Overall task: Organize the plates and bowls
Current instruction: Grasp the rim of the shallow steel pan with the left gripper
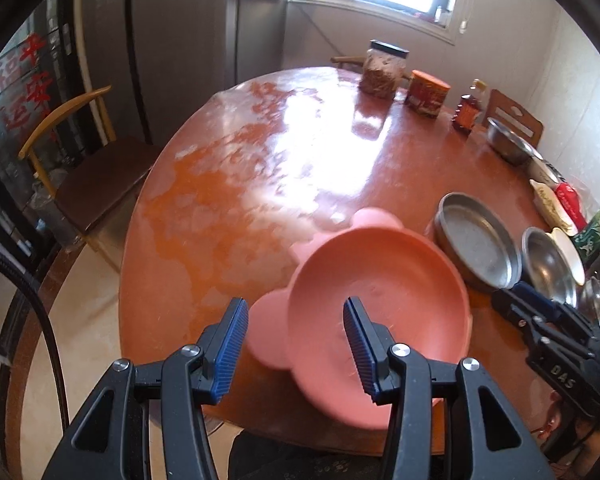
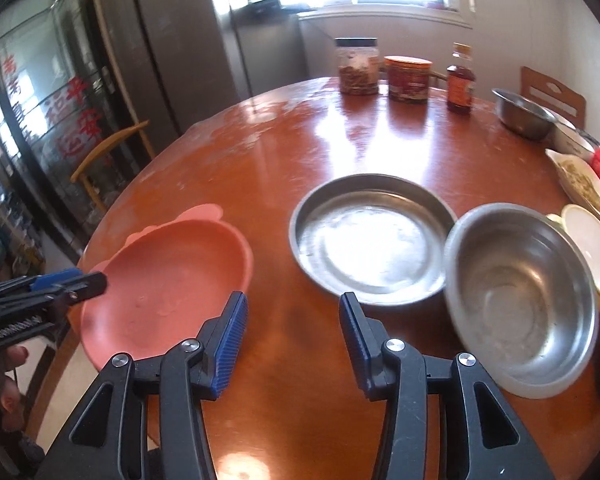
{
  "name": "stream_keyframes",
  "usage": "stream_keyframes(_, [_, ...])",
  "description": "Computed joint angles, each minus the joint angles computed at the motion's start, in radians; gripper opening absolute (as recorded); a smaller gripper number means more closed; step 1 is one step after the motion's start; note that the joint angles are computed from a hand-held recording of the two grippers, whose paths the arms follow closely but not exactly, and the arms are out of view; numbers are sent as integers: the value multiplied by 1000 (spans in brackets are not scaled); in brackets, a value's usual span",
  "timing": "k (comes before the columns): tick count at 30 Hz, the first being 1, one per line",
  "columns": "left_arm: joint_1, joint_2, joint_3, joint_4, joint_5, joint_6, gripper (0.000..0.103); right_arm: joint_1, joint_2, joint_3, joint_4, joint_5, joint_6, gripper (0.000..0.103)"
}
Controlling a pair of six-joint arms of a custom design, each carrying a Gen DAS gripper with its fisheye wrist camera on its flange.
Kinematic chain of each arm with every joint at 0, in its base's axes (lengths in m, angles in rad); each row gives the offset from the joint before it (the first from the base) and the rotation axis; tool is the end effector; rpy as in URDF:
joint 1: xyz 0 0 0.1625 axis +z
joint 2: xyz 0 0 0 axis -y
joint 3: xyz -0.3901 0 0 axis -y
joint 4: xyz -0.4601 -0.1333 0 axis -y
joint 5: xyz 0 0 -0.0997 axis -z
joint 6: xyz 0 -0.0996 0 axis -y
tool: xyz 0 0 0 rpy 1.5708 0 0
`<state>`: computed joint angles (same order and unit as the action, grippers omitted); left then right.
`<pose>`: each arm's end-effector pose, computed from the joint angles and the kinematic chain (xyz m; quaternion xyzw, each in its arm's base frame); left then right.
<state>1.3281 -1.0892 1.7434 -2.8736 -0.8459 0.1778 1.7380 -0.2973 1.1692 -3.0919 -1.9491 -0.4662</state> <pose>0.0324 -0.6986 0.2291 0.0745 0.8904 -0.3087 0.3262 0.2290 -0.7771 -0.0889 0.2329 -0.9033 0.2832 0.2229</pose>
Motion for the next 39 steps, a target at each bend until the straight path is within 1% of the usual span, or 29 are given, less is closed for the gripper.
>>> stream_keyframes(2, [-18,27,-41,22,-8,32,50,-6,-5,1,-1,-5,18,49])
stream_keyframes(3, [-26,45,-67,29,-24,57,50,-7,-7,0,2,-11,29,49])
stream_keyframes(5, [-41,86,-132,88,-50,78,50,-11,-13,7,5,-4,40,49])
stream_keyframes(6, [-44,111,-170,114,-82,92,50,-10,-13,8,6,-8,43,49])
stream_keyframes(7, [-47,135,-204,137,-94,102,50,-9,-13,10,7,-11,44,49])
stream_keyframes(9, [-54,201,-286,191,-90,113,50,-11,-17,15,13,-6,54,49])
stream_keyframes(11, [-56,269,-374,271,-75,95,50,-13,-19,17,16,-1,58,49])
stream_keyframes(13, [-54,325,-448,348,-75,86,50,-15,-24,25,19,-7,67,49])
stream_keyframes(15, [-56,370,-495,387,-38,81,50,-20,-30,34,24,0,83,49])
stream_keyframes(16, [-55,391,-517,396,-37,92,50,-21,-30,35,21,-2,85,49])
stream_keyframes(18, [-52,423,-559,433,-20,72,50,-24,-29,33,21,-5,100,49])
stream_keyframes(22, [-39,461,-623,505,-61,56,50,-31,-26,25,30,3,138,49])
stream_keyframes(23, [-37,477,-645,528,-55,47,50,-31,-25,22,33,5,146,49])
stream_keyframes(25, [-34,495,-664,535,-39,48,49,-33,-20,15,39,6,165,49])
stream_keyframes(26, [-32,503,-674,545,-35,49,46,-34,-18,11,37,5,171,49])
stream_keyframes(28, [-27,516,-692,563,-50,50,37,-35,-15,8,27,9,184,49])
stream_keyframes(30, [-31,521,-686,538,-35,81,25,-33,-12,5,17,6,190,50])
stream_keyframes(31, [-32,519,-681,531,-32,93,24,-32,-9,0,13,1,194,50])
stream_keyframes(33, [-33,518,-677,533,-38,107,16,-28,-3,-10,14,-13,214,52])
stream_keyframes(35, [-35,514,-663,517,-30,133,14,-26,-3,-11,15,-17,216,56])
stream_keyframes(39, [-40,492,-624,500,-21,167,12,-29,-15,1,29,-25,234,56])
